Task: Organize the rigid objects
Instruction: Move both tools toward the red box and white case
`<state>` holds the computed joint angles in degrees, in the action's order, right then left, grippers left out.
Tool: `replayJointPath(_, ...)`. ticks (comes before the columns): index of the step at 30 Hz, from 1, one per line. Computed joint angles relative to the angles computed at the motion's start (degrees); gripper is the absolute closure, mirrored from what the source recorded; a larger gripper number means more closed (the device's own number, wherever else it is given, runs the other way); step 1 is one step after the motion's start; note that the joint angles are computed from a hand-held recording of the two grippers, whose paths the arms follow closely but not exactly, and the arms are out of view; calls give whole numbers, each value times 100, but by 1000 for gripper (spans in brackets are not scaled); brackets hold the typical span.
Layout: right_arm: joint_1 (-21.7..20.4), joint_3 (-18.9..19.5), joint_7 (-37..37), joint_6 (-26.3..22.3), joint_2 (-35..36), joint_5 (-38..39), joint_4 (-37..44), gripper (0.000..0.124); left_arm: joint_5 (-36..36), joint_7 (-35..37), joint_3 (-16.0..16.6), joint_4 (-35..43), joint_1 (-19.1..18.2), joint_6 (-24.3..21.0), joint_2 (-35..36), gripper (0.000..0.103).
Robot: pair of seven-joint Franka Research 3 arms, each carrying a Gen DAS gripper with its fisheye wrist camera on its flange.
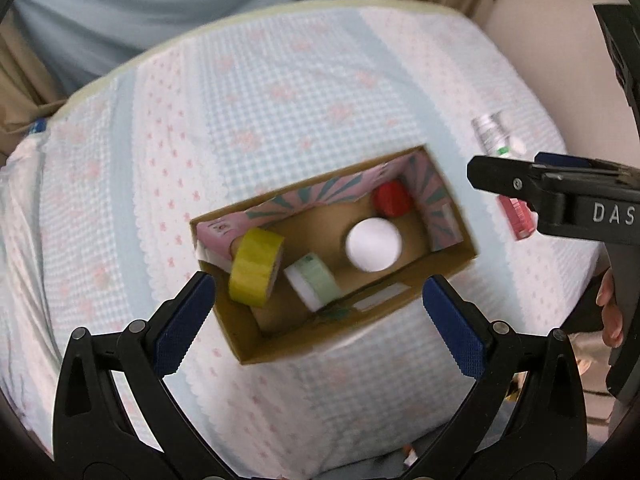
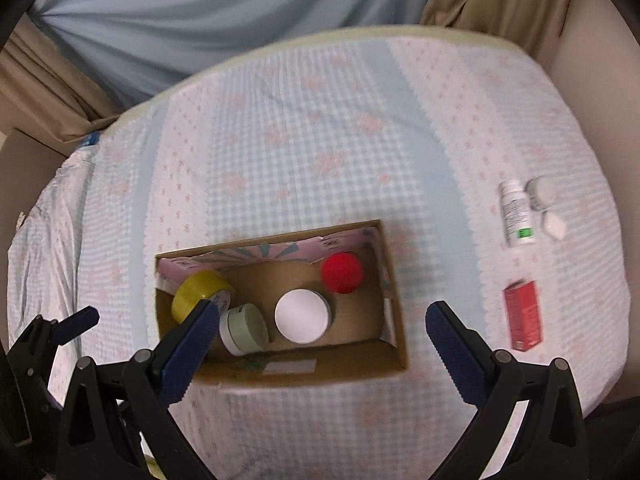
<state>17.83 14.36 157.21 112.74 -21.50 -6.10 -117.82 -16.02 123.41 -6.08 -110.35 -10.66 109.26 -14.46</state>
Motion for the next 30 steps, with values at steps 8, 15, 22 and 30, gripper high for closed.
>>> replayJointPath(8, -164, 102, -213, -1003, -1038, -173, 53, 21, -400, -260, -64, 4, -341, -213, -664, 0)
replayJointPath(15, -469, 12, -1198, -1640, -2255, -270, -407, 21, -412, -1060, -407, -402, -867, 360, -1345, 0)
replayJointPath(22, -685, -512, -2645, -1861, -3608, -474, -1297, 21, 4, -2918, -1065, -629, -1304, 605, -1507, 0)
replayJointPath(30, -942, -1602, -4416, -1658, -4536, -570, -2273, 21, 321, -5094, -1820, -990, -1802, 1259, -1158, 0)
